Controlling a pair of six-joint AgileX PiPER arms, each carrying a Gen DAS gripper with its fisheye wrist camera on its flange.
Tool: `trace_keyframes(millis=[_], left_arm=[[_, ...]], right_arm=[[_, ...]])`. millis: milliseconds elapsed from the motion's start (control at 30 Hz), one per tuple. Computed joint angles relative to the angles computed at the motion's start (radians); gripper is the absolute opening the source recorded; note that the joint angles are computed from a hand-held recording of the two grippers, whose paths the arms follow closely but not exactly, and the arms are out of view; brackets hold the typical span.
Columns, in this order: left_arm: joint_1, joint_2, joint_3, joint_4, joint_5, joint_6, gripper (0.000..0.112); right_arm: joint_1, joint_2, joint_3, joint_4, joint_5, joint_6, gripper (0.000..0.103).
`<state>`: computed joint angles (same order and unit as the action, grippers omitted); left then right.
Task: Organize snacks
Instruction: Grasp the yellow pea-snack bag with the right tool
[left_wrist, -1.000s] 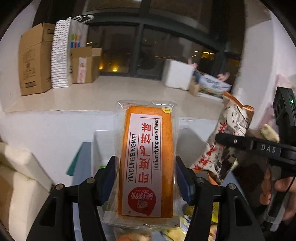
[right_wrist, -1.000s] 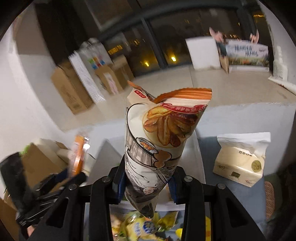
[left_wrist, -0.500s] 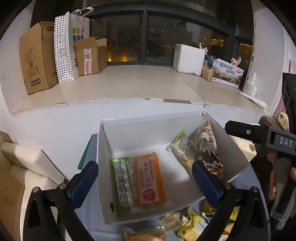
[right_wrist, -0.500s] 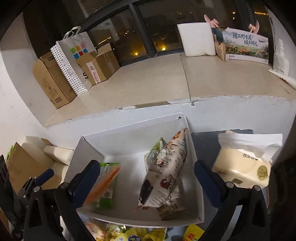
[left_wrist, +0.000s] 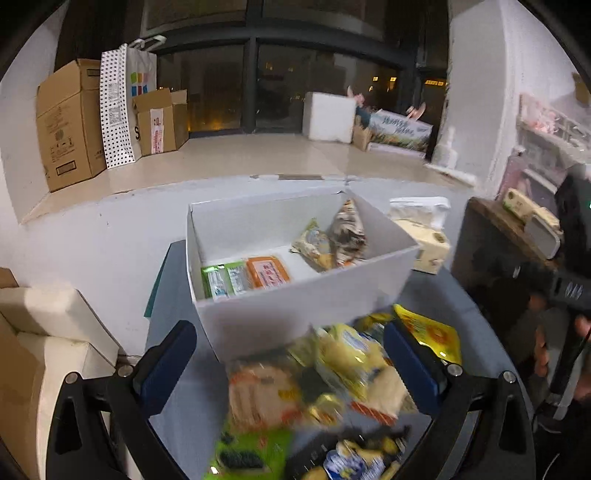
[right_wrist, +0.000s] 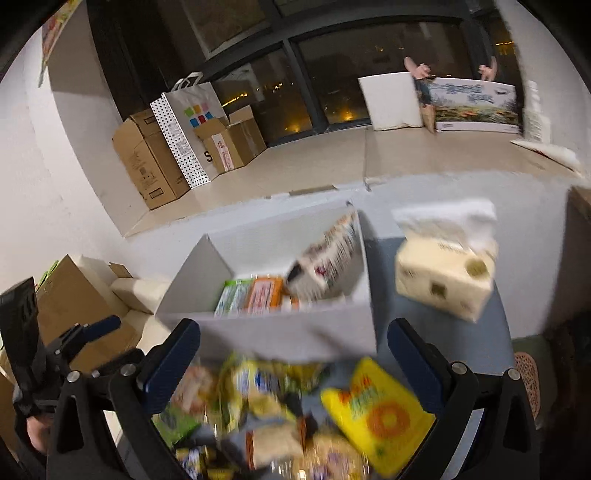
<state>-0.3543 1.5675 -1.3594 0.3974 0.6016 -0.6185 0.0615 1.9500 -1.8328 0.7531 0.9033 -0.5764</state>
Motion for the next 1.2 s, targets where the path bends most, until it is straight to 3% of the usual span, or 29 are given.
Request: trace_keyframes(millis=[200,367,567,900,1200], left_arm=[[-0.092,-0.132,0.211,0.092,-0.059,-0.138,0.103],[-0.159,-0.186,0.309,0.175,-0.073,-0.264,0.103],[-0.178,-0.194,0.349,0.165,-0.093,-0.306,0.103],[-0.153,-0.161,0.355,0.084,-0.106,-0.236,0.103],[-0.144,-0.152,0.363,0.055,-0.121,-0.213,0.103]], right_arm=[[-0.05,-0.188,0.42,0.093,-0.122,-0.277,0.103],[-0.063,-0.197,0.515,0.053,-0.17,-0.276,0.103],[-0.009,-0.073,0.397,-0.107,-0.155,-0.163,0.103],[0.078,0.242,-0.03,-0.43,-0.064,0.155,0.103],[0.11,0.304,-0.124,-0.536,-0.042,0.188,0.101]])
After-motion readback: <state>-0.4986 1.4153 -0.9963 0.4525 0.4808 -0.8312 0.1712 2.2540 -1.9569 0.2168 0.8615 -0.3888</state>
